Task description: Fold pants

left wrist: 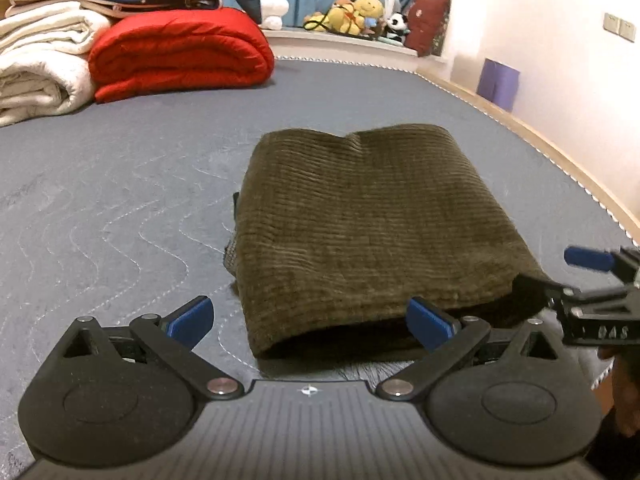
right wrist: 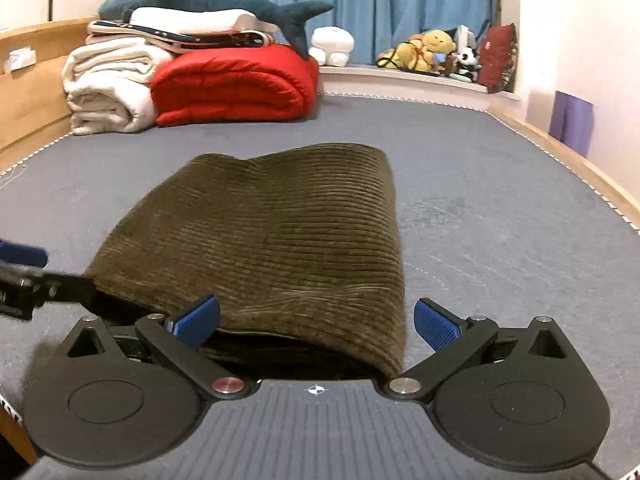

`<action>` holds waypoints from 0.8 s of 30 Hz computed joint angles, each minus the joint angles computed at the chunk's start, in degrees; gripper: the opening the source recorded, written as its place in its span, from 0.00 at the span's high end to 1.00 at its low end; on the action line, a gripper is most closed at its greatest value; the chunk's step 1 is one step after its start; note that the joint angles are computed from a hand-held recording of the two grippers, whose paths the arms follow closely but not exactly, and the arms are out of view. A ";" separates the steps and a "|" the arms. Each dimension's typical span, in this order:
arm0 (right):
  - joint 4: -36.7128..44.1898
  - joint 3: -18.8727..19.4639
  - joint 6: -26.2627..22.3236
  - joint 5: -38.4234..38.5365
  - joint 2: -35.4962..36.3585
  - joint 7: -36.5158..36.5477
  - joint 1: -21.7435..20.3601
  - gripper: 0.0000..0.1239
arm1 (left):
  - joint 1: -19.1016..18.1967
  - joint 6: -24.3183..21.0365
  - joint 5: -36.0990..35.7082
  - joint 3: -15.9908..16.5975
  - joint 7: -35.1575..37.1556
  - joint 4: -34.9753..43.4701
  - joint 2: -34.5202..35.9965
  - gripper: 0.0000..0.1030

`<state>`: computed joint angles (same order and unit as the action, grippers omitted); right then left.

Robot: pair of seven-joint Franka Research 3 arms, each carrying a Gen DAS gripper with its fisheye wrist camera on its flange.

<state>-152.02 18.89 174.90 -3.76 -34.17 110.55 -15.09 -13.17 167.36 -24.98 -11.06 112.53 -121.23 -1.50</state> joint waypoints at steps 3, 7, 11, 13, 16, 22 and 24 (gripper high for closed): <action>0.40 -0.84 0.40 0.79 1.47 -0.03 0.89 0.17 | 0.81 -3.98 2.46 -0.04 -3.58 3.00 2.07 0.00; 1.37 -0.96 -0.49 0.99 2.57 0.95 0.64 0.17 | 1.57 -3.85 4.73 -0.97 -5.33 3.25 2.63 0.00; 1.40 -3.57 -1.29 1.80 3.19 0.17 3.82 0.17 | 1.81 -4.83 5.56 -1.59 -5.18 3.42 3.33 0.00; 1.04 -3.67 -0.92 1.58 2.92 -0.07 3.91 0.17 | 1.92 -4.67 5.99 -1.76 -6.12 3.33 3.44 0.00; 0.75 -3.90 -0.41 1.92 2.77 -0.22 4.29 0.17 | 2.08 -4.76 5.63 -2.03 -6.13 3.66 3.67 0.00; 0.32 -4.69 0.20 2.96 2.39 -1.54 5.34 0.17 | 2.08 -4.66 5.69 -2.40 -5.81 3.69 3.78 0.00; 0.28 -4.29 0.35 3.06 2.30 -1.79 5.03 0.17 | 2.10 -4.74 5.36 -2.46 -5.49 3.65 3.71 0.00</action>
<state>-151.74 14.60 175.25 -0.71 -31.87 108.76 -10.06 -11.07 162.62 -19.61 -13.52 107.03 -117.58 2.21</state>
